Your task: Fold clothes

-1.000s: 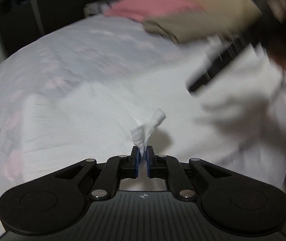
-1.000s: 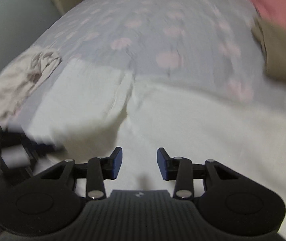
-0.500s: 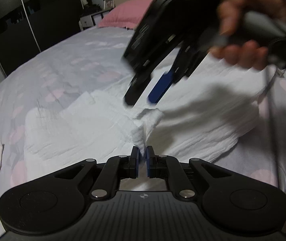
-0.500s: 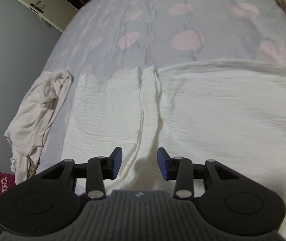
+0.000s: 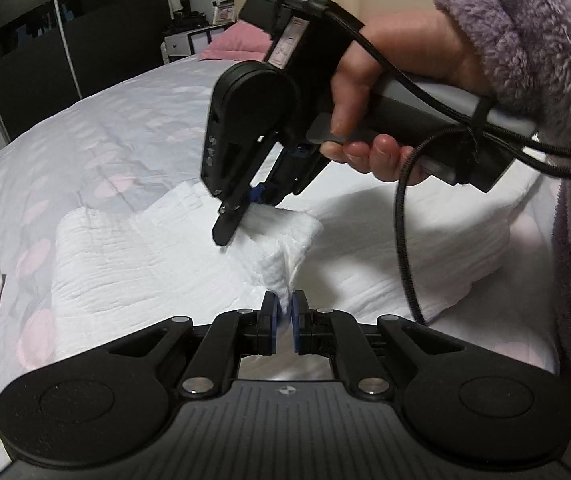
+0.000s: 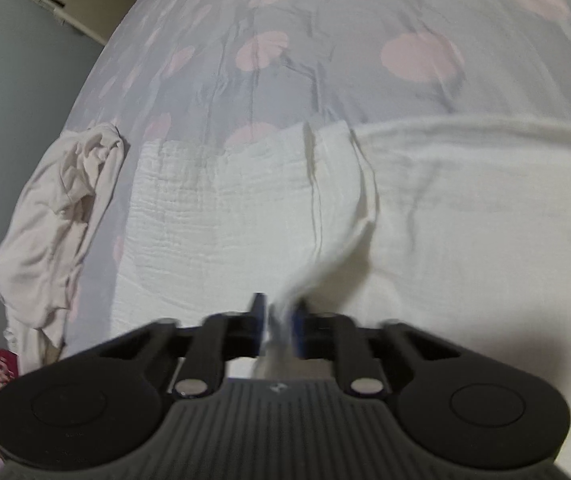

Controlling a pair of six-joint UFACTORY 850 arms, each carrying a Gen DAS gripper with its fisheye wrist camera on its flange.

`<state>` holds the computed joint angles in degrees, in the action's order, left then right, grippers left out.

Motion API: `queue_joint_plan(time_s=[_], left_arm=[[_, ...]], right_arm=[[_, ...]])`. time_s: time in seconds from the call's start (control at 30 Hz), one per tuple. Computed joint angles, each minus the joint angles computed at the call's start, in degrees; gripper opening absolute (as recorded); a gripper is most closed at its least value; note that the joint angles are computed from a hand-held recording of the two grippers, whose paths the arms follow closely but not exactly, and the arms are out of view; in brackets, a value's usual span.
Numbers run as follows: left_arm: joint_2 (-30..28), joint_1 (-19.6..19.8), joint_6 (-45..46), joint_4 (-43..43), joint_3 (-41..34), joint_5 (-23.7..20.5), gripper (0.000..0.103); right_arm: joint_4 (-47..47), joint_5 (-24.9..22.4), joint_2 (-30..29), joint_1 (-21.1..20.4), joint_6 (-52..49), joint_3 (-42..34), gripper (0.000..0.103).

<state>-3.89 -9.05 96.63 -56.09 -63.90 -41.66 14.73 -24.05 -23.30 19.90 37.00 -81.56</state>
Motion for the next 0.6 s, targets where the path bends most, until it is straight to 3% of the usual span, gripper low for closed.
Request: queue_joint_plan(time_s=[0.27, 0.47, 0.6], left_arm=[[0.8, -0.2, -1.0, -3.3, -2.7, -4.0, 0.005], [0.8, -3.5, -9.7, 1.1, -7.0, -7.8, 0.005], [0.1, -7.8, -22.6, 9.9, -11.1, -11.5, 0.005]], right_arm=[[-9.7, 1.6, 4.9, 0.0, 5.6, 1.4, 0.007], [-26.2, -7.6, 10.2, 0.9, 13.5, 1.3, 0.007], [-34.0, -14.1, 14.7, 1.8, 14.1, 3.2, 0.007]])
